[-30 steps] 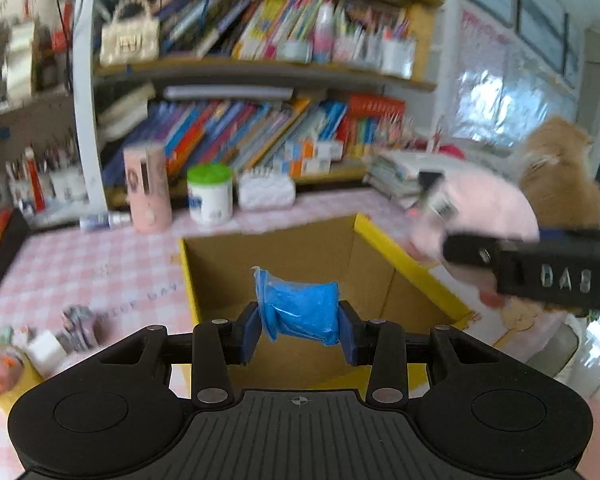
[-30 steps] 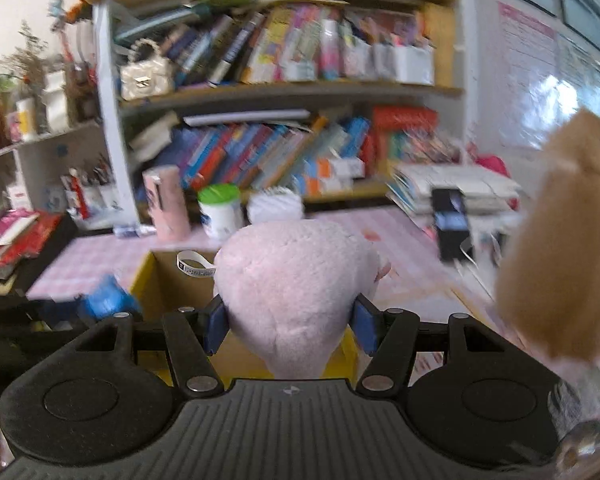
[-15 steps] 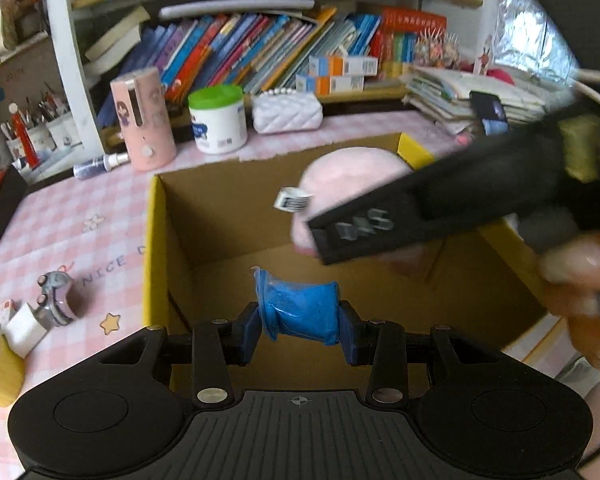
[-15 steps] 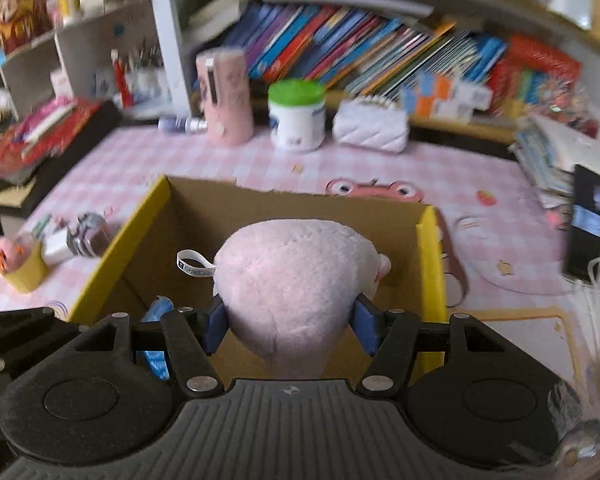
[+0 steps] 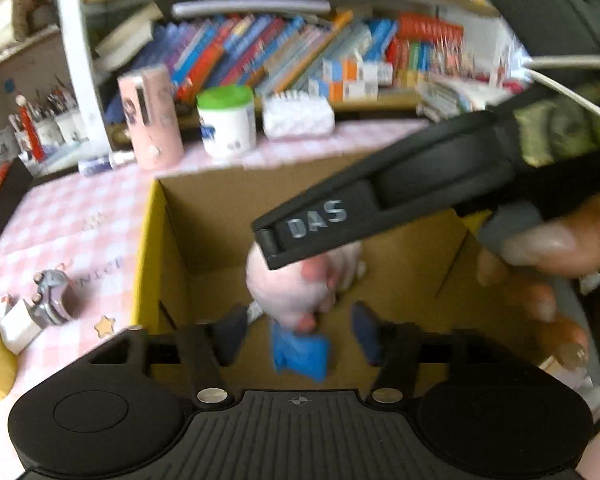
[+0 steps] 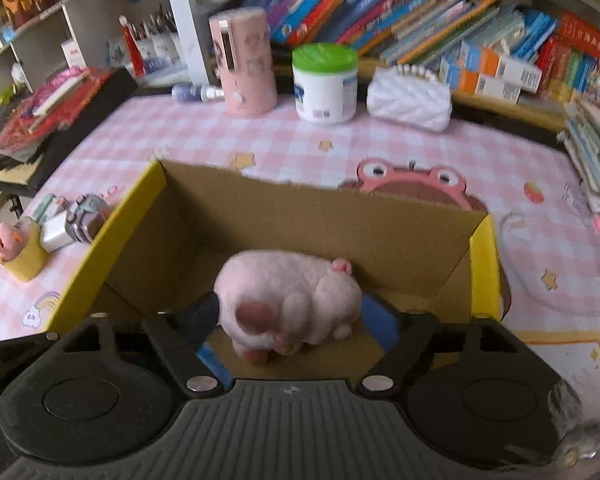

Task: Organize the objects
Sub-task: 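Lower the pig and blue toy into the yellow box and open both tools, then withdraw both tools from the box and move toward the tape roll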

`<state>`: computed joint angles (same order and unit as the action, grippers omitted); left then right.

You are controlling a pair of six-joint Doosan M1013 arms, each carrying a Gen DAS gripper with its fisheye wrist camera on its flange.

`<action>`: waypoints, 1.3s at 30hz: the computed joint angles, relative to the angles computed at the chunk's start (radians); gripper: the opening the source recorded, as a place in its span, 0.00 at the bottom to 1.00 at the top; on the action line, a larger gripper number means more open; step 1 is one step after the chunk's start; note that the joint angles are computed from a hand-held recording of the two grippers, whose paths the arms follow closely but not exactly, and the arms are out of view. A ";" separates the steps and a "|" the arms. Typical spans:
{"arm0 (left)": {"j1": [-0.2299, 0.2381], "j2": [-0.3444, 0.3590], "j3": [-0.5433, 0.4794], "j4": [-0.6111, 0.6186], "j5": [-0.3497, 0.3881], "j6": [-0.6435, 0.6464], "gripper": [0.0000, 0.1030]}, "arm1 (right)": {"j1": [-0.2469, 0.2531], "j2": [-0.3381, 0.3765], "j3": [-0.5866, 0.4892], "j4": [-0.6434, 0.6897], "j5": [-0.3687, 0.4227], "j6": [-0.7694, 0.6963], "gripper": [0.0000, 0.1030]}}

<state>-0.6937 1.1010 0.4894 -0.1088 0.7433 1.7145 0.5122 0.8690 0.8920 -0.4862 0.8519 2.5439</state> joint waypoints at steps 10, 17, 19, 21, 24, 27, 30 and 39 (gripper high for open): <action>0.024 -0.167 0.305 -0.137 -0.257 0.102 0.74 | 0.099 -0.097 0.154 -0.487 0.050 0.551 0.80; 0.055 -0.246 0.443 -0.261 -0.326 0.169 0.75 | 0.188 -0.100 0.180 -0.642 0.270 0.718 0.80; 0.062 -0.260 0.473 -0.251 -0.337 0.153 0.75 | 0.212 -0.091 0.174 -0.649 0.323 0.744 0.80; 0.068 -0.272 0.500 -0.215 -0.343 0.119 0.76 | 0.234 -0.078 0.163 -0.649 0.373 0.756 0.80; 0.075 -0.293 0.545 -0.139 -0.344 0.038 0.79 | 0.264 -0.040 0.117 -0.643 0.460 0.758 0.80; 0.086 -0.312 0.585 -0.104 -0.329 0.008 0.79 | 0.285 0.006 0.052 -0.596 0.528 0.711 0.80; 0.096 -0.328 0.620 -0.080 -0.316 -0.006 0.80 | 0.295 0.036 0.001 -0.521 0.544 0.674 0.79; 0.129 -0.375 0.710 -0.029 -0.300 -0.048 0.84 | 0.319 0.099 -0.115 -0.377 0.515 0.624 0.80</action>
<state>-0.5648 0.7255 1.1997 -0.1380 0.4435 1.6668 0.8309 0.9682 0.7767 -0.8629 1.3674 3.1678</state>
